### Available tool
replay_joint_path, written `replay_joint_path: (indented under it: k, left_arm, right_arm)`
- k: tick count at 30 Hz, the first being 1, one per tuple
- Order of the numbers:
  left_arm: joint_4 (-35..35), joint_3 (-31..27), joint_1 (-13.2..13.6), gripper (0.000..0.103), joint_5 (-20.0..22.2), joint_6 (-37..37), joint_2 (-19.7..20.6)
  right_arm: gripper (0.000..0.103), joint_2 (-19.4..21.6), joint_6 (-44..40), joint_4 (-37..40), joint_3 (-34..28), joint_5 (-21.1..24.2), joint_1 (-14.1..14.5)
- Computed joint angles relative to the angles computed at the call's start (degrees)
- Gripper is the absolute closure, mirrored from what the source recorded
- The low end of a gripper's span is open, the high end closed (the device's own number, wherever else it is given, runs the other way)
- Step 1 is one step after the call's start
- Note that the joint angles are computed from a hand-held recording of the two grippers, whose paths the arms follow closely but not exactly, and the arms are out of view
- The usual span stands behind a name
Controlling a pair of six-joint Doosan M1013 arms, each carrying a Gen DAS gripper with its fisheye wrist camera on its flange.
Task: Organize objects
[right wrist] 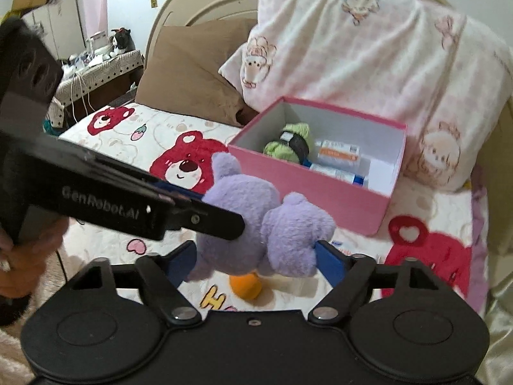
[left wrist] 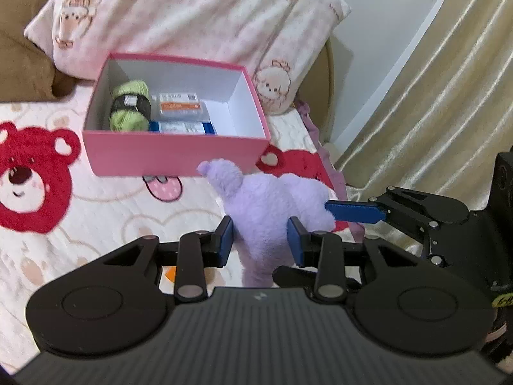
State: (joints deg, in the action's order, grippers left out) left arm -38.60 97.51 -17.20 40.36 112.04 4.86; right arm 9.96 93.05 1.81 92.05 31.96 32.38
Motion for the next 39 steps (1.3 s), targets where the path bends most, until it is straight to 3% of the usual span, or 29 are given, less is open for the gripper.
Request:
replay_joint_path:
  k: [8, 14, 15, 16, 19, 21, 23, 29, 39]
  left_arm:
    - [4.8, -4.9, 0.9, 0.068, 1.3, -2.7, 0.9]
    - [3.1, -10.0, 2.7, 0.068, 3.6, -2.7, 4.1]
    - [1.6, -10.9, 3.2, 0.071, 4.4, -1.7, 4.9]
    - [0.1, -11.5, 3.5, 0.073, 4.8, -0.8, 5.4]
    - [-4.4, -12.2, 4.0, 0.077, 4.0, 3.2, 6.7]
    - [-3.7, -13.2, 3.7, 0.079, 4.2, 1.3, 7.9]
    - [-1.8, -14.3, 3.5, 0.079, 4.9, -1.3, 9.4]
    - [0.5, -14.2, 4.1, 0.079, 7.2, -2.5, 12.2]
    - [0.4, -13.6, 4.6, 0.079, 8.8, -1.4, 13.2]
  right_arm:
    - [0.047, 1.3, -0.1, -3.6, -4.3, 0.8, 0.3]
    - [0.059, 4.1, 0.1, -6.9, -10.5, 4.2, -0.1]
    - [0.069, 4.6, -1.7, -5.2, -11.6, 4.7, -0.5]
    - [0.072, 5.1, -4.4, -2.4, -12.8, 5.7, -1.0]
    - [0.070, 6.9, -10.7, 1.6, -15.9, 8.0, -1.6]
    - [0.071, 8.4, -11.2, -0.6, -17.2, 8.9, -1.4]
    - [0.072, 9.9, -12.3, 2.4, -18.1, 9.8, -2.6]
    - [0.071, 11.9, -8.0, 3.4, -17.2, 12.7, -4.0]
    - [0.061, 10.2, -0.8, 2.3, -13.7, 11.4, -4.3]
